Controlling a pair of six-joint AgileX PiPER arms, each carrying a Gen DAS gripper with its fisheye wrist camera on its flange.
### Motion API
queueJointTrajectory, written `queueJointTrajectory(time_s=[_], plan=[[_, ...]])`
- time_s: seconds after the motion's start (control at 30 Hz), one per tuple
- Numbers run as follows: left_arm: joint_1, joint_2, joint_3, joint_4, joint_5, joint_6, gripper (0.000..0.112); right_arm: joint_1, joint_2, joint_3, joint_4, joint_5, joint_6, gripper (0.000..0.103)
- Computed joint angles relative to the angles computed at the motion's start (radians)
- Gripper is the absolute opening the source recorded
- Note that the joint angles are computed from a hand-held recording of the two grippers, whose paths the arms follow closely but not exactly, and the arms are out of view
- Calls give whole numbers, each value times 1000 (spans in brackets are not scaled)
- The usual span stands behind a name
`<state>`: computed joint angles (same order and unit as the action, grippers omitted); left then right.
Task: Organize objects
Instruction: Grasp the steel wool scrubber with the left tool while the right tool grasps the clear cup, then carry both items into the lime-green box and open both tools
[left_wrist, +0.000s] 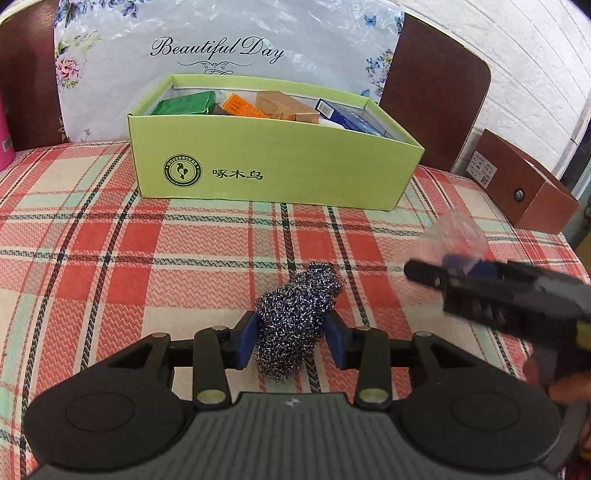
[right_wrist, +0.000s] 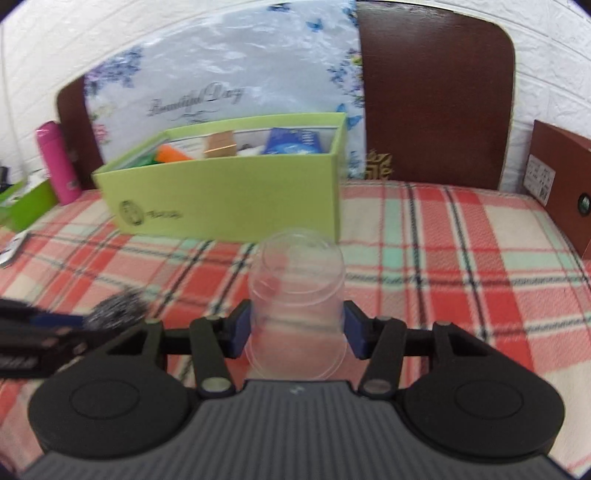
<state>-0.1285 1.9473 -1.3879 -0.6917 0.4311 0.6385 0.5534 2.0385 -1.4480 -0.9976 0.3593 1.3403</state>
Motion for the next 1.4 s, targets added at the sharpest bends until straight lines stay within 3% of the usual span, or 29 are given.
queueJointTrajectory(time_s=[0.1, 0.2, 0.37, 0.6, 0.77, 1.1, 1.27, 1.4], plan=[[-9, 0, 10, 9, -21, 1, 42, 41, -52, 80, -83, -28, 84, 52], [-12, 2, 8, 5, -29, -7, 46, 80, -65, 97, -132, 2, 135, 52], [-19, 4, 5, 27, -57, -18, 49, 90, -45, 69, -60, 15, 61, 52], [-9, 19, -20, -3, -24, -9, 50, 94, -39, 66, -73, 25, 84, 52], [-4, 20, -37, -13, 5, 13, 39, 94, -32, 46, -37, 37, 53, 52], [55, -32, -71, -167, 58, 143, 34, 95, -58, 16, -79, 41, 62, 52], [88, -36, -164, -224, 94, 181, 34, 71, -57, -70, -55, 18, -24, 52], [91, 23, -315, -156, 105, 81, 34, 55, 1, -220, -12, 63, -147, 52]])
